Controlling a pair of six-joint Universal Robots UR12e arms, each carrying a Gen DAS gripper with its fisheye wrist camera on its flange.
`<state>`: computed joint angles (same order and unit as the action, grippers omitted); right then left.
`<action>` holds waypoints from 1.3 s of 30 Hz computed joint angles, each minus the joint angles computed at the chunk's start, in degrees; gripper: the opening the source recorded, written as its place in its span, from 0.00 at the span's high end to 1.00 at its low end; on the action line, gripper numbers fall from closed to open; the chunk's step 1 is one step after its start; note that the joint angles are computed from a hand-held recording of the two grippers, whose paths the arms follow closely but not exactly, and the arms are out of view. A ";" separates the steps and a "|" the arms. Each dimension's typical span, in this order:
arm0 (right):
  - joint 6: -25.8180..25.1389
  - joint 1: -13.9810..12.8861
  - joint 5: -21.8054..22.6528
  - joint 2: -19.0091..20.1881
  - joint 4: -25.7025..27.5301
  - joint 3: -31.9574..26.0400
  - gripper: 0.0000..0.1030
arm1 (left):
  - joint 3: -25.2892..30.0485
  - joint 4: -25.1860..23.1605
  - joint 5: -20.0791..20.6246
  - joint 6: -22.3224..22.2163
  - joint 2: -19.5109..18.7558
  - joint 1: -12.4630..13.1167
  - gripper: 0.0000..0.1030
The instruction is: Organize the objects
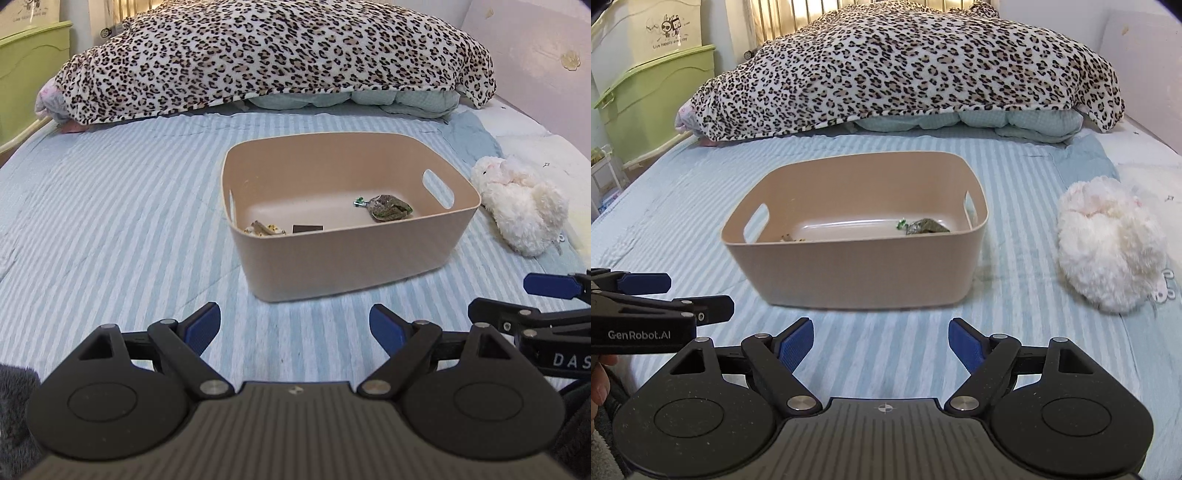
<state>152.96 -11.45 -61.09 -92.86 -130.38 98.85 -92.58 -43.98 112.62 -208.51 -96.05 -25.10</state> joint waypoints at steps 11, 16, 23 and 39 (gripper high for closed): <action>1.11 -2.46 2.78 -3.97 2.90 2.46 0.13 | -1.44 -1.56 2.18 -1.23 2.37 -1.81 0.14; 0.57 -3.36 2.92 -5.48 4.50 3.11 0.12 | -1.69 -2.49 1.26 -1.35 3.21 -2.39 0.14; -0.53 -3.64 1.91 -6.82 5.55 3.40 0.11 | -1.89 -2.72 0.48 -0.72 3.82 -3.34 0.14; -1.18 -4.25 0.99 -8.45 5.21 3.88 0.08 | -1.30 -2.79 1.13 0.37 4.15 -4.64 0.14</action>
